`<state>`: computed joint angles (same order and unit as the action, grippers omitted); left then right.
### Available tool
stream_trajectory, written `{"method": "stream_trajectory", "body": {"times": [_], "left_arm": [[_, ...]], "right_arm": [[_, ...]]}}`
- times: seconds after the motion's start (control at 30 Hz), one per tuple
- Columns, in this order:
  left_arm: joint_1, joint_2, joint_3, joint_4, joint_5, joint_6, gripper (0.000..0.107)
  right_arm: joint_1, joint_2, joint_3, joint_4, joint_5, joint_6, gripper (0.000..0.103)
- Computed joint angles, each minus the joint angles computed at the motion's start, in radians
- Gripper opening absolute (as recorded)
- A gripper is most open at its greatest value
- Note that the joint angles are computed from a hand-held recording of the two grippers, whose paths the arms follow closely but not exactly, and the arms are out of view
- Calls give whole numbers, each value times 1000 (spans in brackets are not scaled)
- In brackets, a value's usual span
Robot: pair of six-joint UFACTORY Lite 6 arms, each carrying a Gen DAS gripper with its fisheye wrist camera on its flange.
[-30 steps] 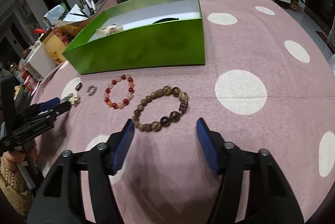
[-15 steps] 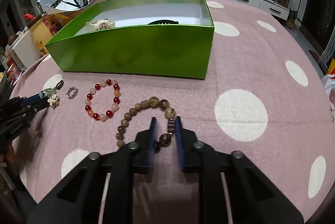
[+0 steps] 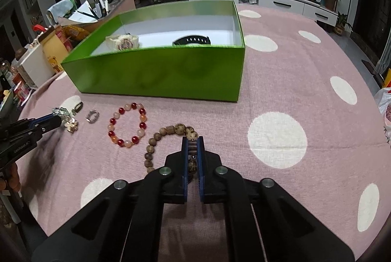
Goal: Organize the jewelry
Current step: 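Lift the jade pendant and wooden bead bracelet toward the green box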
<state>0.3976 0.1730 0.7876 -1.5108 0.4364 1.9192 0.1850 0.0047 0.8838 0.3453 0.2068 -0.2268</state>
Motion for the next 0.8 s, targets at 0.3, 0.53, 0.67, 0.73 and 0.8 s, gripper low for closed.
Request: {"method": "stream_trajectory", "body": {"times": [0.3,0.53,0.67,0.73,0.8], "left_arm": [[19,-117,-37,77,40,-97,14],[12,-171,-47,101,40,-138,5],[15,-179,-51,109,45,-147,5],[15,-180,-53,119,42,-158,5],[24,-177,-49,144,52,-178,5]], "right_arm": [[-4,-107,-25,66,23,-67,6],[-11,-169,-34,81,37,-84,6],[-20,-185,-44,104,44,-108,6],[-25,-195,-51,117,47,-119,6],[-30,-195,-52,147,56,-148,6]]}}
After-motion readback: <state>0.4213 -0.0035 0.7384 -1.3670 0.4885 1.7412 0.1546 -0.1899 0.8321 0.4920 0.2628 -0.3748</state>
